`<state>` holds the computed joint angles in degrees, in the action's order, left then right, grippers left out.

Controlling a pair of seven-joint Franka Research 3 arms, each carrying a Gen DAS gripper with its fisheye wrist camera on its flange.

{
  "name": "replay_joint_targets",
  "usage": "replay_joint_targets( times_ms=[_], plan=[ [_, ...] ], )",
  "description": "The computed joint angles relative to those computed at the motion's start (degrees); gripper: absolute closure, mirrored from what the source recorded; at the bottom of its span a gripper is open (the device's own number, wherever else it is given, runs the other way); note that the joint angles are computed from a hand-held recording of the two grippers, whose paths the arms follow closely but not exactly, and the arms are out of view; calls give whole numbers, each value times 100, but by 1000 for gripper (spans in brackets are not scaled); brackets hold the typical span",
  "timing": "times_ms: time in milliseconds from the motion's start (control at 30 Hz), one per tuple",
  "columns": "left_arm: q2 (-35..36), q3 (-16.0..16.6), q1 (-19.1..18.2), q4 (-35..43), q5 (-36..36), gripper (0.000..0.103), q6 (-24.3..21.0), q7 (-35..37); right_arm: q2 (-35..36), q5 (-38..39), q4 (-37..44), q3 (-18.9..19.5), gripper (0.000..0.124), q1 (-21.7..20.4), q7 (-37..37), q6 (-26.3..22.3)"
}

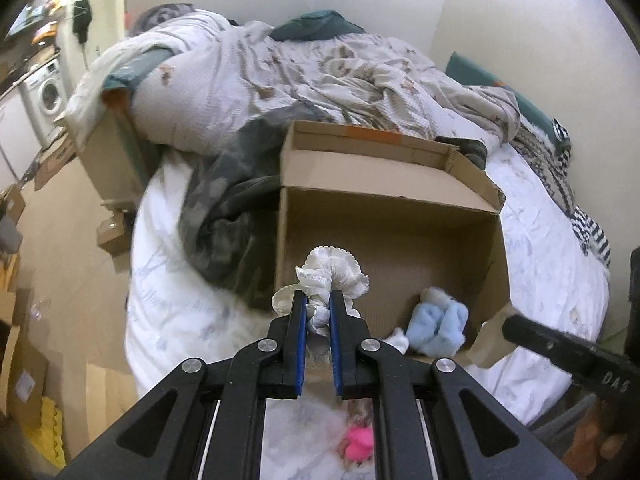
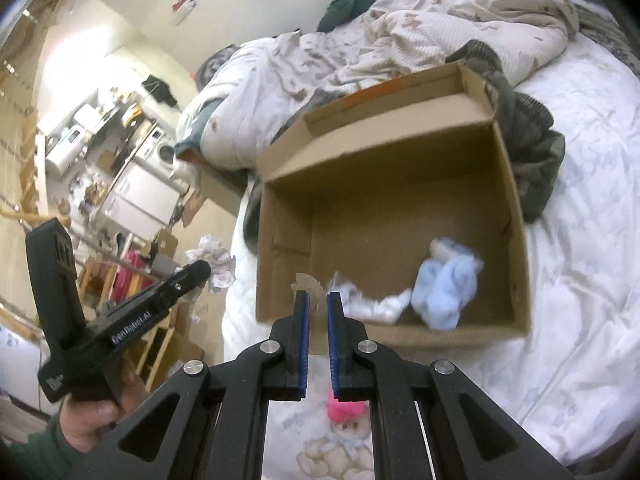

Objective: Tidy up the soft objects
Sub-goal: 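Carry the white scrunchie into the box and open the left tool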

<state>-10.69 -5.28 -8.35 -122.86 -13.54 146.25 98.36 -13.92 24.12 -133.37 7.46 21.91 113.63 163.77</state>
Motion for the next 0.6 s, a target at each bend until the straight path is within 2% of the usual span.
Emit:
replay_joint_targets(
  times_ms=[100, 200, 300, 367, 433, 500, 600],
  plan=[
    [438, -85, 0, 415, 96, 93, -140, -54, 227, -478, 300, 62, 114, -270, 251, -127],
    [677, -175, 35, 529, 82, 94, -71, 2, 517, -606, 566, -22, 114, -333, 266, -228],
    [794, -254, 56, 444, 49, 94, 127, 136, 680, -570, 567, -66, 114, -315, 244, -156],
    [904, -307, 79, 489, 238, 93, 57, -26, 753, -526, 521, -96, 114, -305, 217, -175],
    [962, -326, 99, 517, 55, 93, -59, 49, 824, -434, 492, -122, 114, -305, 257, -168],
    [981, -359, 114, 475, 171, 93, -45, -25, 894, -379, 526, -137, 114, -302, 282, -246],
    [998, -401, 101, 401, -63, 93, 3, 274, 976, -253, 569, -160, 114, -271, 112, -355]
  ],
)
